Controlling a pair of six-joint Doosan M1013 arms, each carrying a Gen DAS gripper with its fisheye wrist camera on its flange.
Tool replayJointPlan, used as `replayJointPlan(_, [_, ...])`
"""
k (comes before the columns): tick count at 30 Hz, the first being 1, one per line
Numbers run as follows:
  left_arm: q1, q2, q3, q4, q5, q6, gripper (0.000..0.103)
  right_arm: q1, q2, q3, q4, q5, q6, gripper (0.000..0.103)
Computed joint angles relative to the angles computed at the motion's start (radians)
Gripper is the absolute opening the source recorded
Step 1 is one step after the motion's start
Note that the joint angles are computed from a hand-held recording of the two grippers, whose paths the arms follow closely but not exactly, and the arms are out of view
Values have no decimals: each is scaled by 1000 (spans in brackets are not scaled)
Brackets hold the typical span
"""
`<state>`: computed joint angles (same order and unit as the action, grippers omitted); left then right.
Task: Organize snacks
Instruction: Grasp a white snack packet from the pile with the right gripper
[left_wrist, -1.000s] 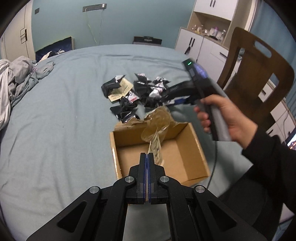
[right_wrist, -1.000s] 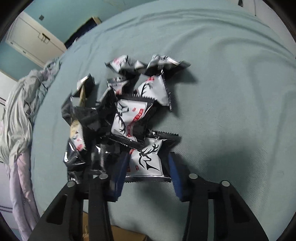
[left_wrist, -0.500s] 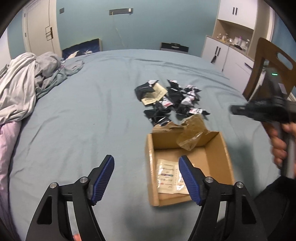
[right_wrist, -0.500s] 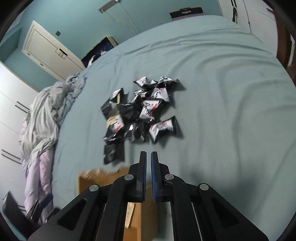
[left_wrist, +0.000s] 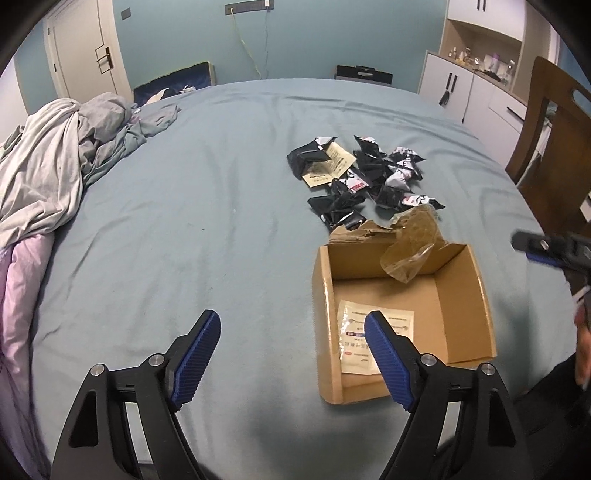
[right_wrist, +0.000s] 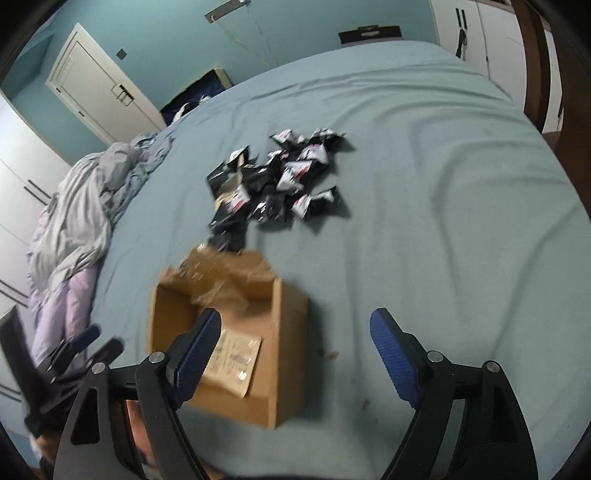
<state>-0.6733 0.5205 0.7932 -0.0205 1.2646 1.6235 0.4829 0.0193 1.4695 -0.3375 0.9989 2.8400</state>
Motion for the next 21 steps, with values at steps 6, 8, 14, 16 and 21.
replayJointPlan(6, [-4,30,-42,13,26,0,83,-46,87,-98,-7,98,-94,83])
replayJointPlan(8, [-5,43,-61,15,38,-1,83,-65,115,-127,27,114,-153,83])
replayJointPlan(14, [-4,76,-103,6,65,7,83,-140,203,-198,145,103,-289,83])
replayJointPlan(16, [-3,89,-120,-2,76,13,83,-149,225,-212,144,107,-310,83])
replayJointPlan(21, [5,121,-169,-45,94,18,83,-173,297,-261,124,166,-354,83])
